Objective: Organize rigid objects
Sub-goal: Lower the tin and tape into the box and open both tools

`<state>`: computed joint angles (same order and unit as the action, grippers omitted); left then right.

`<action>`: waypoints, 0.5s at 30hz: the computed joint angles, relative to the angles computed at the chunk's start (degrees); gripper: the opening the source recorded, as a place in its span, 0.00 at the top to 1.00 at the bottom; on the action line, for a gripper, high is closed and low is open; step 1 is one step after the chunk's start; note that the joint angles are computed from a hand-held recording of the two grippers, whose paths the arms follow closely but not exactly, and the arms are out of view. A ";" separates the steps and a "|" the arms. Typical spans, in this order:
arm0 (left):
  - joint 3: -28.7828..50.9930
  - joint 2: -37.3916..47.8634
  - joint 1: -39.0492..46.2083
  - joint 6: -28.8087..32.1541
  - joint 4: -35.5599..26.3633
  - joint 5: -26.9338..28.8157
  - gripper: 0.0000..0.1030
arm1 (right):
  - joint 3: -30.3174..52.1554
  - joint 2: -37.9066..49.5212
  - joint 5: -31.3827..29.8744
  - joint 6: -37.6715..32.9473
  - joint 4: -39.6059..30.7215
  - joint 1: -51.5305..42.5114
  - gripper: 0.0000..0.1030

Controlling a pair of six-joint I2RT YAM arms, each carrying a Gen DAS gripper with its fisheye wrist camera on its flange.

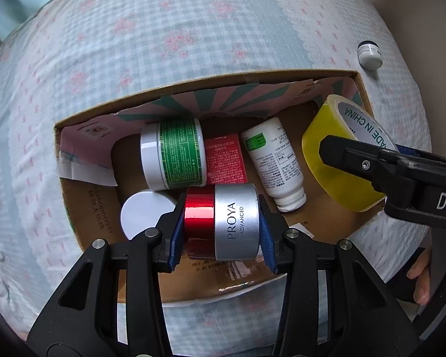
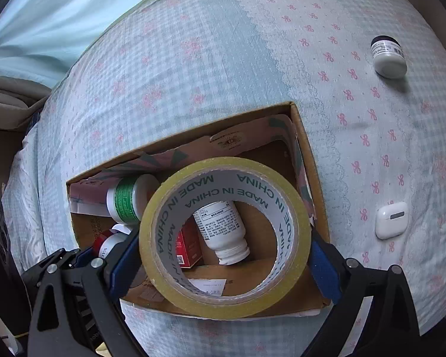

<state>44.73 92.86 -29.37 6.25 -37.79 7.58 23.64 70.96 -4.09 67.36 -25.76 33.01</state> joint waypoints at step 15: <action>-2.78 -9.20 4.37 1.53 -3.87 -0.38 0.00 | 2.21 -2.44 5.86 -1.89 -5.11 5.39 0.00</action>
<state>41.95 83.65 -25.01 7.78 -41.66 7.20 25.85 68.52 1.77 65.47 -30.87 38.40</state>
